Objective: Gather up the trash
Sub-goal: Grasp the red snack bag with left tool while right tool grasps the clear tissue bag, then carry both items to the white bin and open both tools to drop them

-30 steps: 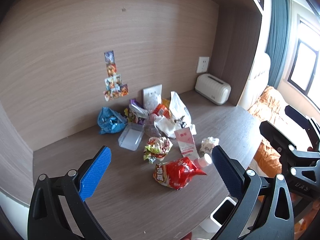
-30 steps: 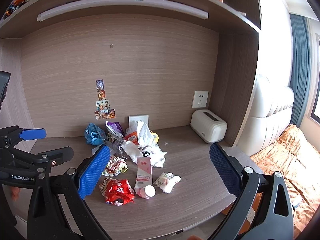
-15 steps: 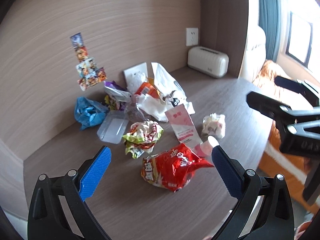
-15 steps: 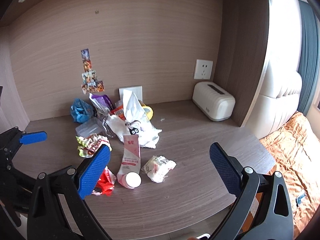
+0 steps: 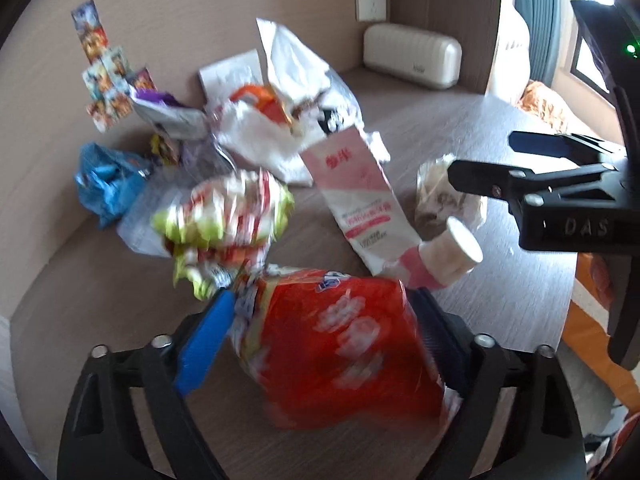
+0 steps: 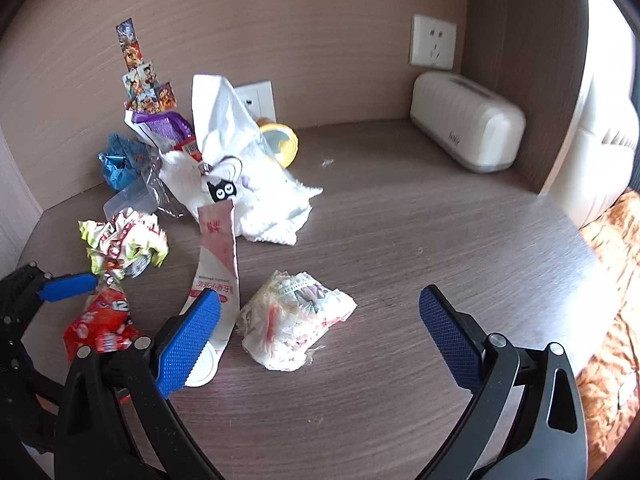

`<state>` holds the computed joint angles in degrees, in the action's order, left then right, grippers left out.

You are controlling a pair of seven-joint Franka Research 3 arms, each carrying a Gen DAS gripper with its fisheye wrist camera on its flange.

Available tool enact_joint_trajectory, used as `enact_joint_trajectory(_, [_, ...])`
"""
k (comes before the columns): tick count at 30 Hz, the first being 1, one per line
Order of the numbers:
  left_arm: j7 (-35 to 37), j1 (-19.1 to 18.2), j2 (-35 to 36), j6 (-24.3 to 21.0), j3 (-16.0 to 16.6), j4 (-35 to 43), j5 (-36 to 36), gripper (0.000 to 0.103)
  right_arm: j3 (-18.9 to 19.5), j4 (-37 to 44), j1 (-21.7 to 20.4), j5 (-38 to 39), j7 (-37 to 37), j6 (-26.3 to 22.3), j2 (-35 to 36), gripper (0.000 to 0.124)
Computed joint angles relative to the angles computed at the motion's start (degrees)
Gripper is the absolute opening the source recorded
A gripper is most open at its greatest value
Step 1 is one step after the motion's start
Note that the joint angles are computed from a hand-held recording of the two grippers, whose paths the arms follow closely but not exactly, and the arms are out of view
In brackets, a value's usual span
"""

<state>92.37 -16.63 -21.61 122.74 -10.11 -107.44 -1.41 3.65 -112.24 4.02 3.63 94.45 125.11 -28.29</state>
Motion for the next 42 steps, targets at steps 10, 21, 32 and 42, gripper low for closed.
enact_joint_trajectory(10, [-1.74, 0.37, -1.75, 2.68, -1.63, -3.69, 4.69, 0.061, -2.89, -0.17, 2.71, 7.80, -5.60, -2.83, 2.25, 0.069])
enact_joint_trajectory(21, [-2.39, -0.02, -3.29, 1.50, -1.05, -2.42, 6.08, 0.051, -1.75, -1.66, 1.49, 6.87, -5.28, 0.06, -0.23, 0.061])
enact_joint_trajectory(32, [2.53, -1.61, -4.66, 2.13, -0.13, 2.93, 3.95, 0.048, -0.42, -1.63, -1.25, 3.27, -1.47, 0.13, -5.86, 0.061])
enact_joint_trajectory(42, [13.39, -9.83, -2.67, 3.39, 0.66, 7.21, -9.38, 0.048, 0.67, -2.91, -7.92, -3.49, 6.08, -5.59, -15.16, 0.061])
